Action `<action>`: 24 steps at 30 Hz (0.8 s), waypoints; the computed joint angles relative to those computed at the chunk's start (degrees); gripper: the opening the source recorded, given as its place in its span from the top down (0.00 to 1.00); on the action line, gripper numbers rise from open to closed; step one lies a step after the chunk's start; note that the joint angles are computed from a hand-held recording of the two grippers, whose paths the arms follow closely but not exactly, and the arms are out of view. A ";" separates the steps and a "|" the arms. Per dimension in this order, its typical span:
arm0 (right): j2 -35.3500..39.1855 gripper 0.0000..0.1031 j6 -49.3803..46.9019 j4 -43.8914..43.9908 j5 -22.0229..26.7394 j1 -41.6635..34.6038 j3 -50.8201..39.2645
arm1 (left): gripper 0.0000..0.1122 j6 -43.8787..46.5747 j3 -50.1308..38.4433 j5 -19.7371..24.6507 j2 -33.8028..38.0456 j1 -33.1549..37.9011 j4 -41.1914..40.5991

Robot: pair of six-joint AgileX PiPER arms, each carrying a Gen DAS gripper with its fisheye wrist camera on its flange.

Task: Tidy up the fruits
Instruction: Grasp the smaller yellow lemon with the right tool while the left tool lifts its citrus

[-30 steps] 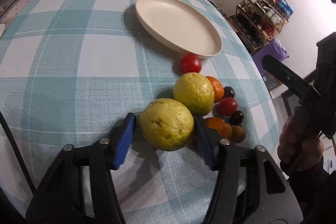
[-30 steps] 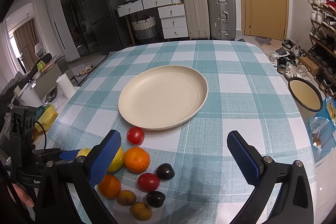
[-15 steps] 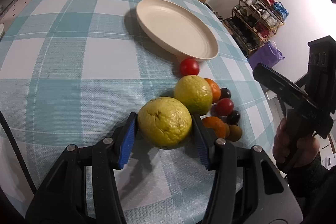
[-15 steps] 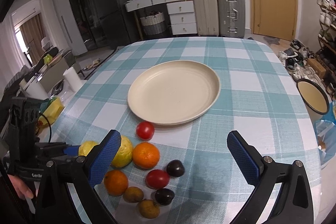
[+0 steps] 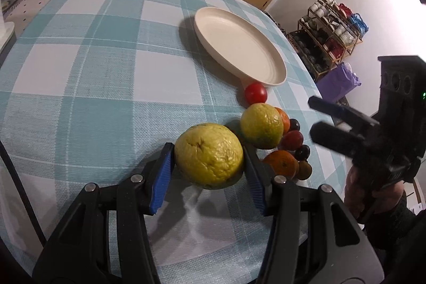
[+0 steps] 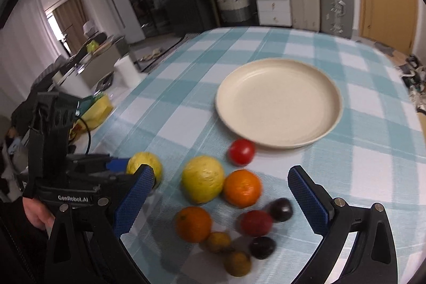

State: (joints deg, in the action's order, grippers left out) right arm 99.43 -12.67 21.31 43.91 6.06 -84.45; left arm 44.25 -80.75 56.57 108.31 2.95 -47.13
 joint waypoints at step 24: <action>9.83 0.28 12.12 -26.14 7.21 12.84 -10.43 | 0.57 3.20 -0.67 2.40 0.59 4.80 -1.82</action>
